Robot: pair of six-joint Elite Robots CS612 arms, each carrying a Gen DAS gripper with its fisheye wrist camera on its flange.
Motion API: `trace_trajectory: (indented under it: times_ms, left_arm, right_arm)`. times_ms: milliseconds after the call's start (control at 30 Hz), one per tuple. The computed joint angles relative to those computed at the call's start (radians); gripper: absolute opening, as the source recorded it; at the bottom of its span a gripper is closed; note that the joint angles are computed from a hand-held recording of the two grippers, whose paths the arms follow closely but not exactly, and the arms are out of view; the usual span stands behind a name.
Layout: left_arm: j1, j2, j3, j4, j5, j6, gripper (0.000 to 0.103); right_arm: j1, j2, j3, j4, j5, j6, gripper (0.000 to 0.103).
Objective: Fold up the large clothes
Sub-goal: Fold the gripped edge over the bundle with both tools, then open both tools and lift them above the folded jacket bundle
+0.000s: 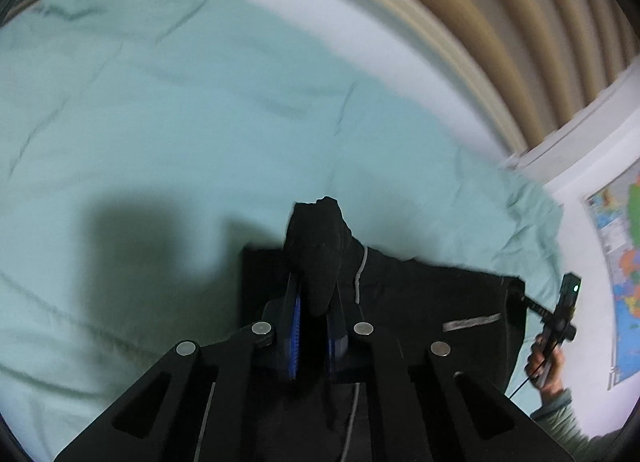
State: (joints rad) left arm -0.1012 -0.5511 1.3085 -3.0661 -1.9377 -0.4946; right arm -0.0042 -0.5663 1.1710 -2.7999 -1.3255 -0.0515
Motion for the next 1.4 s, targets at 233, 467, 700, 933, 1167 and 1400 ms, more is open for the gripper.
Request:
trace_trajectory:
  times_ms: [233,467,700,933,1167,1400]
  left_arm:
    - [-0.02,0.055,-0.143,0.093,0.107,-0.006,0.009]
    - [-0.041,0.166,-0.3,0.39,0.187,0.017,0.01]
    - [-0.037,0.156,-0.328,0.471,0.198,0.054,0.026]
    - [0.027,0.077,-0.169,0.242,0.106,-0.147,0.048]
    - [0.025,-0.034,0.028,0.047,0.159,-0.183,0.048]
    - [-0.104,-0.1,0.146,0.034,0.096,0.041,0.048]
  right_arm:
    - [0.025,0.019,-0.07,0.0,-0.162,0.004,0.02]
    - [0.051,0.18,-0.301,0.326,-0.239,0.032,0.02]
    - [0.065,0.191,-0.34,0.402,-0.316,0.041,0.034]
    - [0.046,-0.002,-0.03,0.122,-0.283,0.059,0.053]
    - [0.059,-0.146,0.207,0.011,-0.171,0.107,0.054]
    - [0.125,-0.152,0.273,-0.039,-0.088,0.14,0.054]
